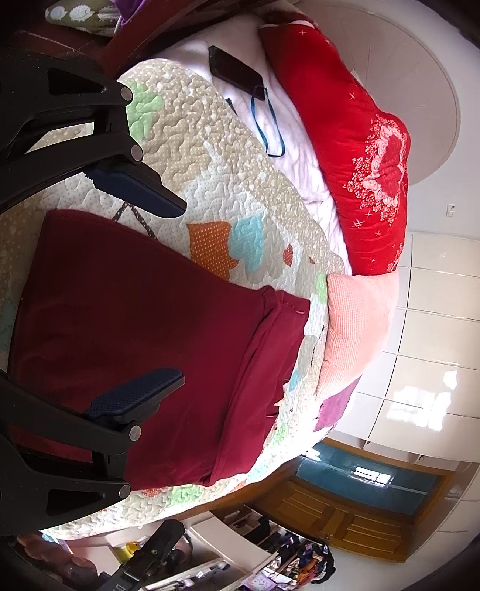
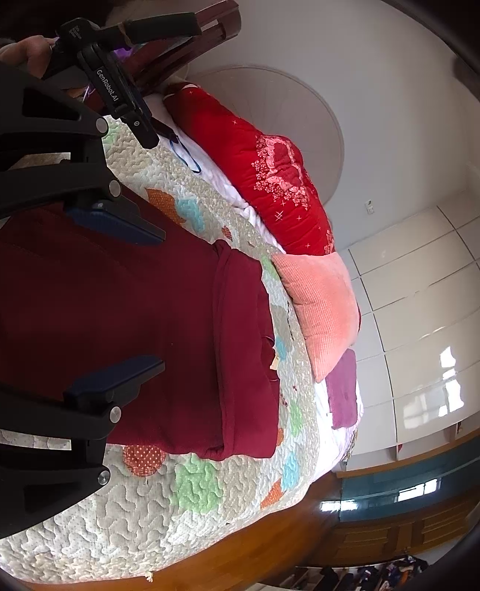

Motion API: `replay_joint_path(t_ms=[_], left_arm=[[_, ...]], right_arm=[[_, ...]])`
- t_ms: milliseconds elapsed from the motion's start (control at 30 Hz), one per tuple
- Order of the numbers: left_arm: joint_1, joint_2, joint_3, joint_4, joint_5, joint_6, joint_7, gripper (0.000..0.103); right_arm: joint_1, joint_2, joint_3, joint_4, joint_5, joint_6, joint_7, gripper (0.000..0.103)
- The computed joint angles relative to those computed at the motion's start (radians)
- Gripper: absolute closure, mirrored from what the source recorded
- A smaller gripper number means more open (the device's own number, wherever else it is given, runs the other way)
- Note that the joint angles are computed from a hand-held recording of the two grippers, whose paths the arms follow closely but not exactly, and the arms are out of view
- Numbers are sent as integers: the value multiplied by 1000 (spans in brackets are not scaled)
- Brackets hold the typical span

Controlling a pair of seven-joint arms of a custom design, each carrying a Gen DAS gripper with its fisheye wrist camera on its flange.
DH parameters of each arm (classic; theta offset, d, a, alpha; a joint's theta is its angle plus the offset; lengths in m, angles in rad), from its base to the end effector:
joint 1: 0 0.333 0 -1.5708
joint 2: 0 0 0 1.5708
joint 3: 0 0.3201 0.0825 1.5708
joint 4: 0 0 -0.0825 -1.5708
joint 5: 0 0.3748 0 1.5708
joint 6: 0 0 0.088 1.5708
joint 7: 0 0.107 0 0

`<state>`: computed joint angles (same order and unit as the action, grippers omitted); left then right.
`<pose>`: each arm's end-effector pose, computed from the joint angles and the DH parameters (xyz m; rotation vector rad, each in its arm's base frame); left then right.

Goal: Fold small clothes

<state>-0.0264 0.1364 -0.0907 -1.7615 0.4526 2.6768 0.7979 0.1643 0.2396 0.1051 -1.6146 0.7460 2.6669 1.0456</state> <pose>0.6378 -0.0849 0.5799 -2.0014 1.4180 -0.7919 0.6578 0.1524 0.5819 -1.7226 1.3376 -0.2758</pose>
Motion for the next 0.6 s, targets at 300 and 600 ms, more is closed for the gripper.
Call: replay_joint_path(t_ms=[300,600], left_arm=[[12,13,-20,8,-139,59,88,19],[6,38,-22,24,-168,71,120,19]], right_arm=[[2,-3,-5,13,-21,-12,11,41],[-2,-6,-8,1,-15,-18,16,38]])
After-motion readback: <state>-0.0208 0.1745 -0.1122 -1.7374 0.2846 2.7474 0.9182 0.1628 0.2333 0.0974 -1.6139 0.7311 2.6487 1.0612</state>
